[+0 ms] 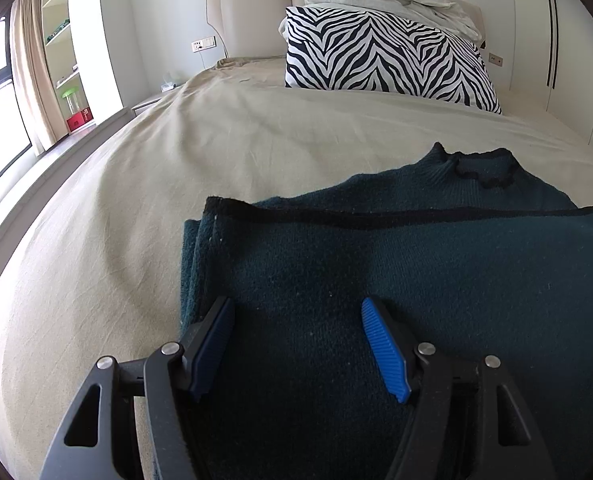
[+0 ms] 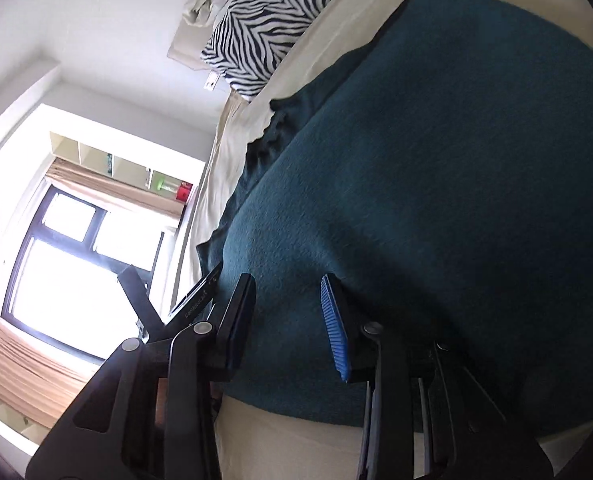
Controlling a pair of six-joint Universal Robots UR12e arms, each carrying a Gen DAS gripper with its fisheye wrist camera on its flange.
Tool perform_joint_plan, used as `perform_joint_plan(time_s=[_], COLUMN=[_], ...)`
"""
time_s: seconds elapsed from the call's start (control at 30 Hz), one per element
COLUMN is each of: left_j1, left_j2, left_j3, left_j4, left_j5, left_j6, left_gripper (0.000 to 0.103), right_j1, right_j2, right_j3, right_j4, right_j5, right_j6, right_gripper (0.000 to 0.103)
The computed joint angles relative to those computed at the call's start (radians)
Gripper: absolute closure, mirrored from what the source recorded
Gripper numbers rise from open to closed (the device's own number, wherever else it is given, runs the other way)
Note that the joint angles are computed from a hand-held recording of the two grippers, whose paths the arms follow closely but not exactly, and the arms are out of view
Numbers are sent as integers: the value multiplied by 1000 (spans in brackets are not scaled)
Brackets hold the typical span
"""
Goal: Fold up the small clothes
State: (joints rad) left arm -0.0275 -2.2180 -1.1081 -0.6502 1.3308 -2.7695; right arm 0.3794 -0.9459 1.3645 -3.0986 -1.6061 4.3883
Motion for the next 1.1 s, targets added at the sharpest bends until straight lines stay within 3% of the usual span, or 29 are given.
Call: perform_joint_plan(time_s=[0.13,0.27,0.37,0.43,0.57,0.63,0.7,0.77,0.9,1.07,1.1], left_j1=[7,29,39,33,6,24,34,44,74,111,121], left_j2=[4,68,141,171,174,178,184,188,193,208,216], left_j3=[14,-38,-122,-161,-190,-216,-224,-229,-235,-248,-258], left_j4=[-50,-111,-129,-144,-177,-151,-154,-159,-171,-179,-180], left_j5=[-24,-93,-219,-250,-140,-181,-190,-208,-270,-310,-325], left_j6=[-11,-78,-57,-19,59,70,76,79,44,-22,-32], left_gripper=[34,36,36,34,34,34,34,34,34,38,40], right_j1=[8,31,34,39,32,31,26,26,25,41,51], right_j2=[-73,-107,-87,-35,26,20,6,-24,-102,-208,-231], right_j3=[108,118,81,-9,-89,-66,9,81,207,334,350], right_j4=[-16,39,-13,4,47,80,-48,-129,-176,-133,-82], right_j5=[-163,-246,-163,-92,45,50,46,-13,-155,-343,-388], right_j6=[96,123,57,25,38,73,129,180,251,320,351], right_gripper=[72,57,55,55,55,57,61,61,61,58,58])
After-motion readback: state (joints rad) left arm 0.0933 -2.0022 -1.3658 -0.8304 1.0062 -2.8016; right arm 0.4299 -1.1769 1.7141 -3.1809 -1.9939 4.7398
